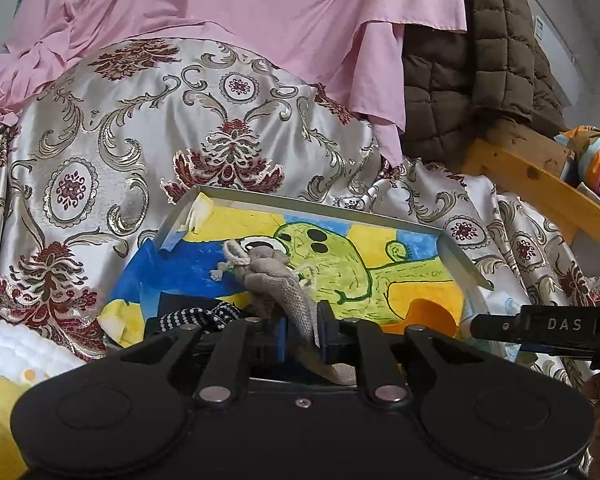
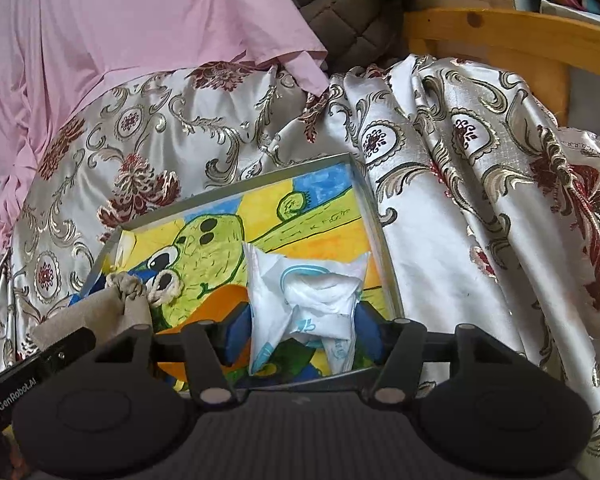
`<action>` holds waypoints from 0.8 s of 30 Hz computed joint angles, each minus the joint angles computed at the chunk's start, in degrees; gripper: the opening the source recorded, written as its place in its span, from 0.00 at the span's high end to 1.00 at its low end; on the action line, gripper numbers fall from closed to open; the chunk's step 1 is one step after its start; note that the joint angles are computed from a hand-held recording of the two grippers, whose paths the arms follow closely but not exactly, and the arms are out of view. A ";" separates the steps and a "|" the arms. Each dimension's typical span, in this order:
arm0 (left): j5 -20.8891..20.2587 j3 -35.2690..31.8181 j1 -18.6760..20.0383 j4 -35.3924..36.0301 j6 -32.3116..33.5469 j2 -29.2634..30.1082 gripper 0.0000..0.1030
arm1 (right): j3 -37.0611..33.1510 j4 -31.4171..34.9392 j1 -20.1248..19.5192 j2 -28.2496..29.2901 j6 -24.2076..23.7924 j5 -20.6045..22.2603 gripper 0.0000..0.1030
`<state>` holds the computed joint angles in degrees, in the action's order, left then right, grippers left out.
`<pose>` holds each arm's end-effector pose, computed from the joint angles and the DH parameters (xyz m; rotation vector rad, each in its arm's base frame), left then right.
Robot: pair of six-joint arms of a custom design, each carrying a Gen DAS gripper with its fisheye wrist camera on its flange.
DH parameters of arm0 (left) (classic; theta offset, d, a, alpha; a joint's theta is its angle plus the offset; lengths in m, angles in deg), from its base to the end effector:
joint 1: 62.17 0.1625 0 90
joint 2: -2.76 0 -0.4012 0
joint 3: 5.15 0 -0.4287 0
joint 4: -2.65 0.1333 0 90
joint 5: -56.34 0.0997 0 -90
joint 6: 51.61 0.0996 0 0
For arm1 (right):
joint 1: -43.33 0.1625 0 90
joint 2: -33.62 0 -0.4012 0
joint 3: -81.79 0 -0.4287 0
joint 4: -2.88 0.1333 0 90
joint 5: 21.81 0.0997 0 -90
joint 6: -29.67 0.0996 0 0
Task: Organize soft objects
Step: 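Open both tools to drop the mask and beige cloth in the tray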
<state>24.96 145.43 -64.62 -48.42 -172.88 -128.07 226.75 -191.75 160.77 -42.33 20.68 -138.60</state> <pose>-0.1579 -0.2118 0.2091 0.1154 2.1285 -1.4236 0.2553 -0.2999 0.1372 0.6313 -2.5626 0.9349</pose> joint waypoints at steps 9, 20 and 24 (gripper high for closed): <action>-1.09 -0.97 -0.16 -1.32 0.16 2.11 0.67 | -0.14 2.92 0.46 -0.91 -0.05 0.35 0.31; -5.72 -6.30 -6.83 7.35 -11.39 9.21 0.29 | 1.27 6.26 2.63 -6.71 1.54 -0.13 0.16; -7.90 -8.96 -10.81 12.40 -17.21 12.14 0.22 | 2.75 5.86 3.88 -10.44 2.13 0.38 0.08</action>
<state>17.06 136.47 -75.43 -36.02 -190.08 -115.94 229.50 -185.89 164.65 -52.77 22.81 -138.22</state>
